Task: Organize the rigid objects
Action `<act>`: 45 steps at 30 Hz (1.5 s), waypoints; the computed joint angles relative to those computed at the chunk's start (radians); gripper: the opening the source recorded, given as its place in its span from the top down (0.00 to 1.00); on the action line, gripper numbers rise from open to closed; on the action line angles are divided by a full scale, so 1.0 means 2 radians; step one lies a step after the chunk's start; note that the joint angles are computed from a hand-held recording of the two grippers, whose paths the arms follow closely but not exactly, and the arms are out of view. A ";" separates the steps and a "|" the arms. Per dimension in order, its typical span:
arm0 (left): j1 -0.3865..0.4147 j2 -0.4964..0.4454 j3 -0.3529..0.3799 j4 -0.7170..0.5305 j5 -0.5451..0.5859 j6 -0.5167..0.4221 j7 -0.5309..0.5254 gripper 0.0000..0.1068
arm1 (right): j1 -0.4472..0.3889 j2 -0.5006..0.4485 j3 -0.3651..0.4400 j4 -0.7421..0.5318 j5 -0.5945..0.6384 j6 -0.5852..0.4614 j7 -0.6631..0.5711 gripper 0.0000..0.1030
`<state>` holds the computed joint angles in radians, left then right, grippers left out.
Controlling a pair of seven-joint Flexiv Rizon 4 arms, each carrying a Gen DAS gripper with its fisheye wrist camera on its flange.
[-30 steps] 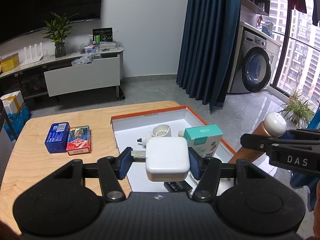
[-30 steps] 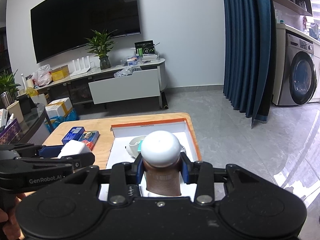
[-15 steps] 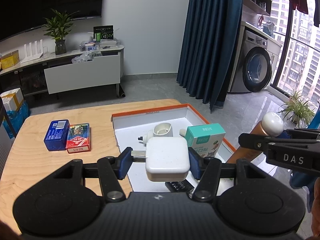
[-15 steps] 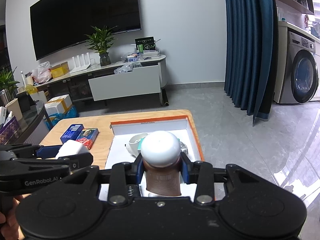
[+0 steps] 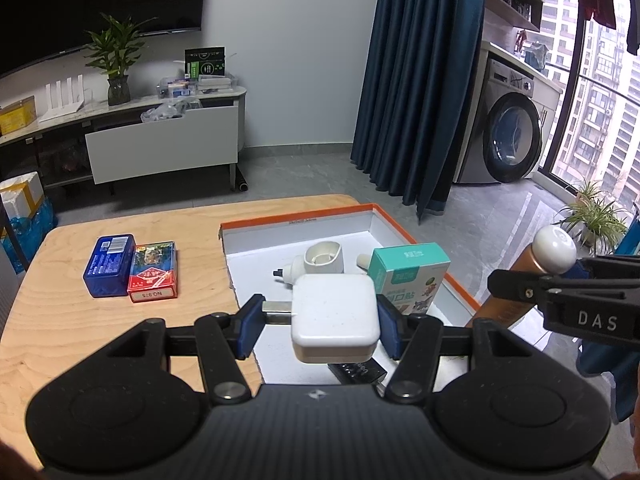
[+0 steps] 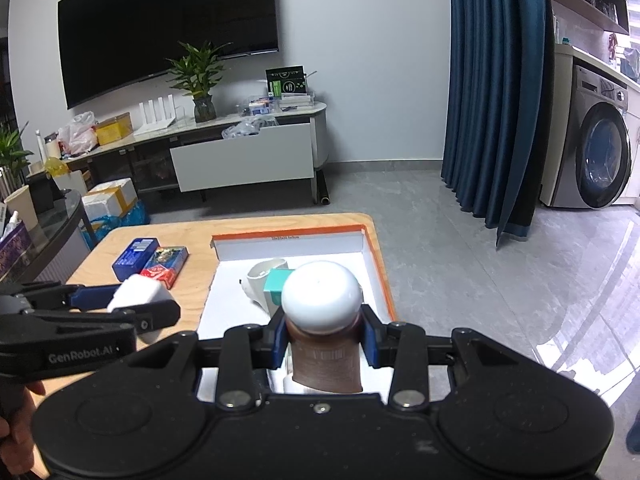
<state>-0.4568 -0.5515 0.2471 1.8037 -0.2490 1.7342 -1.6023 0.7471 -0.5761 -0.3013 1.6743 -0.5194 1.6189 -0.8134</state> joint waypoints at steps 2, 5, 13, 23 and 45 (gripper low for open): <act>0.003 0.001 -0.003 0.001 0.000 0.000 0.000 0.45 | -0.002 0.002 0.005 0.001 -0.002 -0.004 -0.003 0.57; 0.007 0.001 -0.007 0.001 0.001 0.000 0.000 0.45 | -0.001 0.002 0.005 -0.002 -0.007 -0.011 -0.004 0.57; 0.011 -0.004 -0.008 -0.006 0.003 -0.009 -0.001 0.45 | -0.038 -0.030 0.057 -0.071 -0.028 -0.074 -0.012 0.56; 0.025 -0.016 -0.017 -0.026 0.017 -0.027 -0.008 0.45 | -0.057 -0.084 0.069 -0.146 -0.028 -0.052 -0.024 0.40; 0.043 -0.040 -0.054 -0.060 0.048 -0.058 -0.023 0.37 | 0.062 -0.039 -0.087 -0.027 0.128 0.066 -0.053 0.32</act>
